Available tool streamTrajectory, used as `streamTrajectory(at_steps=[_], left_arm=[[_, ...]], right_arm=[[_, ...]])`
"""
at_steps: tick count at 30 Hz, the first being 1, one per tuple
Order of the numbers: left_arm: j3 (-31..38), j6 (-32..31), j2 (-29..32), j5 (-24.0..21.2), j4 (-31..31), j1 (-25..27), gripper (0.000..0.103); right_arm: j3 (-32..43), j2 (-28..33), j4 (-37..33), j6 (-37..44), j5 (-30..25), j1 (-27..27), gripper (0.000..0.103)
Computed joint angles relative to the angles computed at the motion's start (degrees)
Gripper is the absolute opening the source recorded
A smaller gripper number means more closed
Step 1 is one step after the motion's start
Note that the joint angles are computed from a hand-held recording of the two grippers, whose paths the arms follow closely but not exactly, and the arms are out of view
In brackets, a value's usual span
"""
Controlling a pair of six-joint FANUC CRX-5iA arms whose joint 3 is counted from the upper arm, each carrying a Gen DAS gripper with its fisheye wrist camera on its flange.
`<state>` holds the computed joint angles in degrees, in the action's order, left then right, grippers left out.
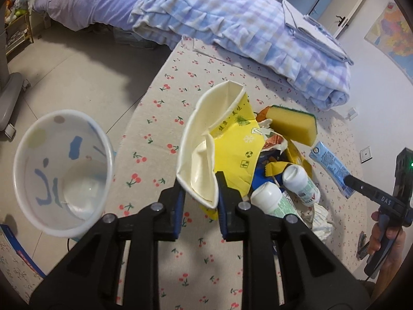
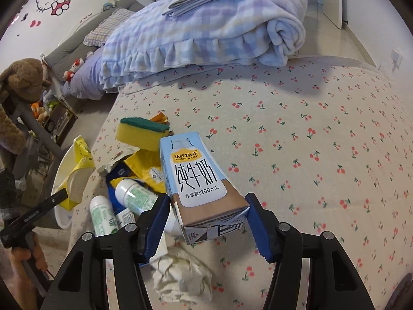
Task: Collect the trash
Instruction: 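Carry the yellow cup to the wastebasket and open the left tool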
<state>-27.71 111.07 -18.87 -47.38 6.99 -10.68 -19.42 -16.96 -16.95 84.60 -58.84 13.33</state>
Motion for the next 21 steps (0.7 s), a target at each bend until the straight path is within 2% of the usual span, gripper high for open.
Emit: streamTrajectory(at_steps=[6, 12, 16, 21], left_arm=[[-2.9, -0.5, -4.4, 0.8, 1.9, 1.5, 0.024], [-5.4, -0.2, -9.0, -0.2, 2.3, 4.6, 0.024], [-7.8, -1.4, -12.8, -2.0, 2.7, 8.9, 0.024], [-10.5, -4.4, -17.0, -4.8, 3.8, 15.2, 0.024]], right_arm=[[-1.2, -4.8, -0.6, -1.2, -1.3, -0.7, 0.06], [-1.0, -8.6, -2.2, -1.9, -1.6, 0.1, 0.058], [0.0, -9.4, -3.9, -1.6, -1.4, 2.0, 0.057], [0.0, -9.6, -2.4, -4.5, 0.8, 7.7, 0.057]])
